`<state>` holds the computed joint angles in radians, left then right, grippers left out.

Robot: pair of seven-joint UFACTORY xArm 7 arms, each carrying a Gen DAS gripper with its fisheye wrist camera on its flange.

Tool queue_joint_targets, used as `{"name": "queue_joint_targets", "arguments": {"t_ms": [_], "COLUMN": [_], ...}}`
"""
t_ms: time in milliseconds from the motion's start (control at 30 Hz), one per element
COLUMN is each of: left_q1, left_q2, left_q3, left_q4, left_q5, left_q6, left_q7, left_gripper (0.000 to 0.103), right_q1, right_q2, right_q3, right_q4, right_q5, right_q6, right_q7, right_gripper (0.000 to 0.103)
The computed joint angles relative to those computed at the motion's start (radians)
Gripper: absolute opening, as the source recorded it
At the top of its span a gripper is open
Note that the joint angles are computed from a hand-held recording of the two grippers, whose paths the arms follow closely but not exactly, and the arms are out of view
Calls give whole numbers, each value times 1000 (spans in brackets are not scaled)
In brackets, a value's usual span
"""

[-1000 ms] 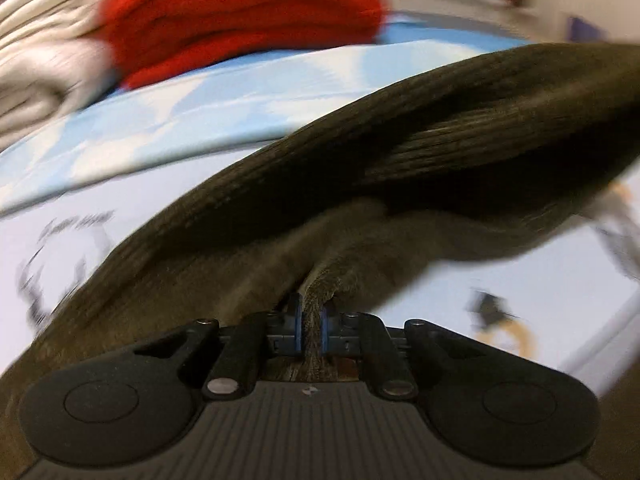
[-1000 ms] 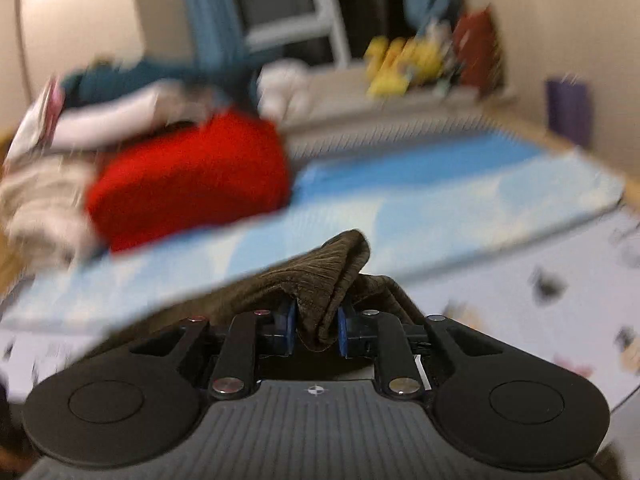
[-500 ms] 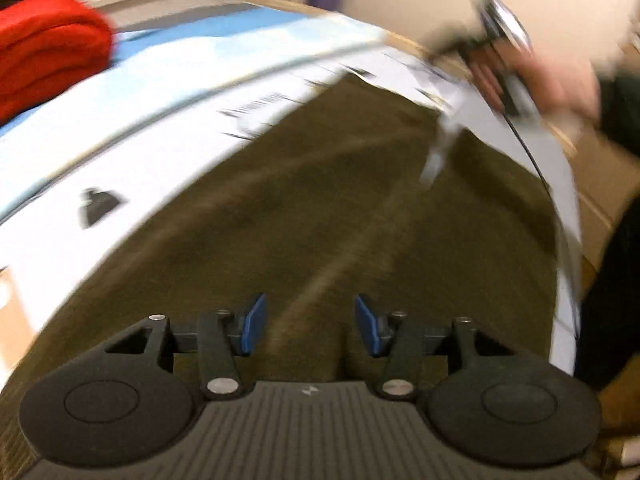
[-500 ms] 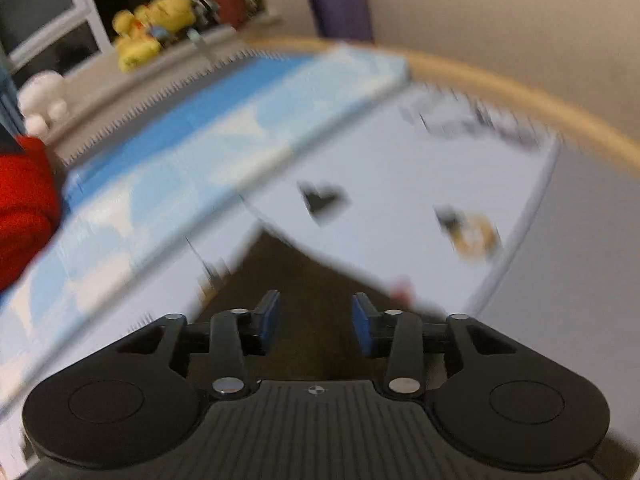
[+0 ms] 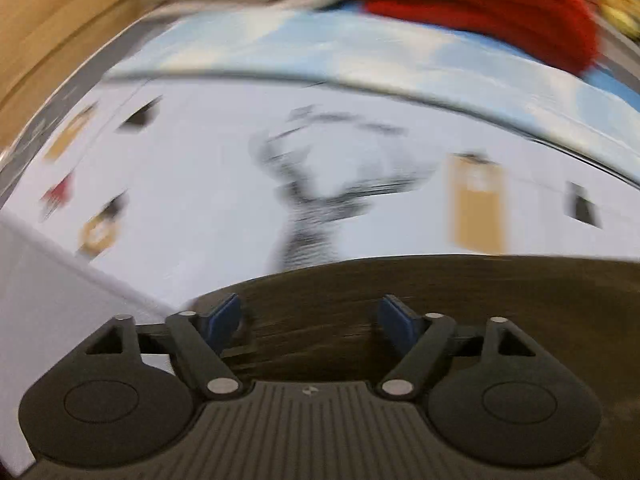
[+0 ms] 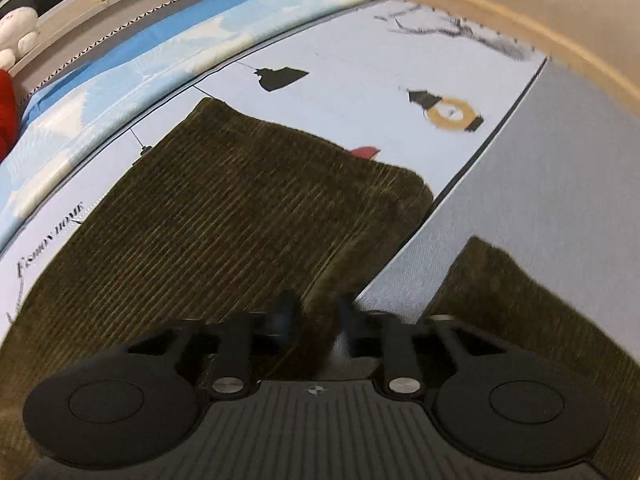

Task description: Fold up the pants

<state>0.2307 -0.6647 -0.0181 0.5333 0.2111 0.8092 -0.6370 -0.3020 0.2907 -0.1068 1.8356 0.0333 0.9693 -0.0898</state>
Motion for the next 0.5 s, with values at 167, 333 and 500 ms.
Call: {"name": "queue_joint_targets", "arguments": {"t_ms": [167,333,500], "left_q1": [44,22,97], "left_q2": [-38,-22,-72], "left_q3": [80,112,-7], "left_q4": [-94,-163,-237], "left_q5": [-29,-123,-28], "left_q6": [11,-110,-348], "left_q7": [29,91,89], "left_gripper": [86,82,46], "right_q1": [-16,-28,-24], "right_q2": [11,2,-5], "right_q3": [3,10,12], "right_q4": [26,18,1], "right_q5": [31,51,43], "right_q6": [18,23,8], "right_q7": [-6,-62,-134], "right_gripper": [10,12,17]}}
